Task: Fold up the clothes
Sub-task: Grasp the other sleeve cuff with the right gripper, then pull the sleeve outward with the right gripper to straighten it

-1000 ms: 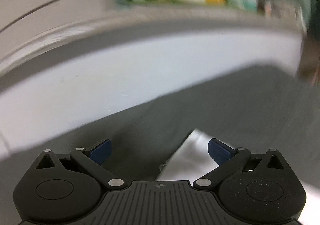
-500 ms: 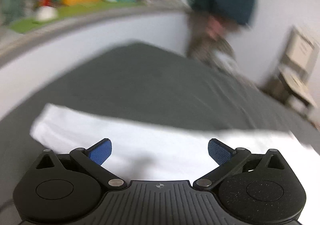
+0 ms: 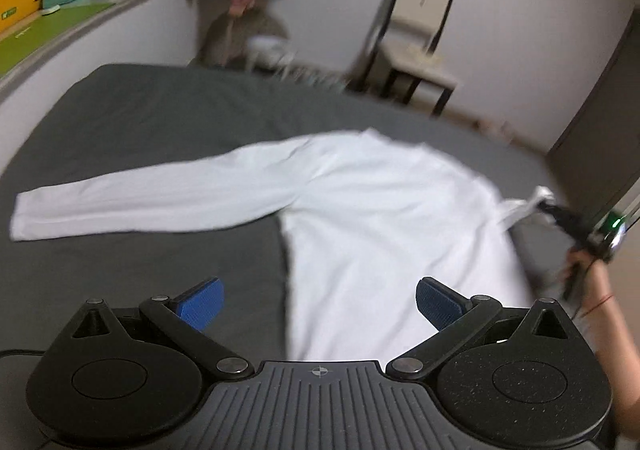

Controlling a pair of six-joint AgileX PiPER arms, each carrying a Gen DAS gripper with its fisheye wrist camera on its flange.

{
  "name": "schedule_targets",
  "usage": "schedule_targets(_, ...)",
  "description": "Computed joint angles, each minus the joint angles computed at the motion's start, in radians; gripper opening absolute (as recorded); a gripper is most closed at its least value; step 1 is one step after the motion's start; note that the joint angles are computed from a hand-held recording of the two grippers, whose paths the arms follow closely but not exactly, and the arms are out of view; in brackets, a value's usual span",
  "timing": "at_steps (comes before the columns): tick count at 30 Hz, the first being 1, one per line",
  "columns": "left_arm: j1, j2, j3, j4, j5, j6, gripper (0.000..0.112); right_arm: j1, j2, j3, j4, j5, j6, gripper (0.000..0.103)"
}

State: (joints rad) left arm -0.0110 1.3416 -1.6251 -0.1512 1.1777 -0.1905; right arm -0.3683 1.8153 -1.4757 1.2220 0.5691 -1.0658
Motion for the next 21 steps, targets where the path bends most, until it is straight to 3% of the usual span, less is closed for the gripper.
schedule_targets(2,0.010,0.001,0.023,-0.034,-0.017,0.001,0.103,0.068,-0.074,0.033,-0.008,0.109,-0.200,0.012)
schedule_targets(4,0.018,0.000,0.047,-0.065,-0.031,0.004,0.103,0.153,-0.110,0.088,-0.121,0.176,-0.321,0.012)
schedule_targets(7,-0.003,-0.029,0.090,-0.052,-0.015,0.019,0.103,0.282,-0.129,0.134,-0.404,0.189,-0.251,0.016)
schedule_targets(10,0.047,-0.064,0.172,-0.118,-0.025,0.112,0.103,0.311,-0.186,0.212,-0.421,0.144,-0.336,0.039)
schedule_targets(12,0.057,-0.071,0.191,-0.136,-0.007,0.119,0.103,0.284,-0.213,0.232,-0.298,0.081,-0.371,0.069)
schedule_targets(14,0.068,-0.077,0.209,-0.150,-0.002,0.116,0.103,0.258,-0.183,0.186,-0.264,0.021,-0.250,0.076)
schedule_targets(17,0.081,-0.083,0.233,-0.173,-0.010,0.125,0.103,0.214,-0.057,0.053,-0.307,-0.028,-0.010,0.075)
schedule_targets(21,0.093,-0.090,0.273,-0.203,-0.032,0.132,0.103,0.159,0.180,-0.233,-0.301,0.133,0.341,0.063)
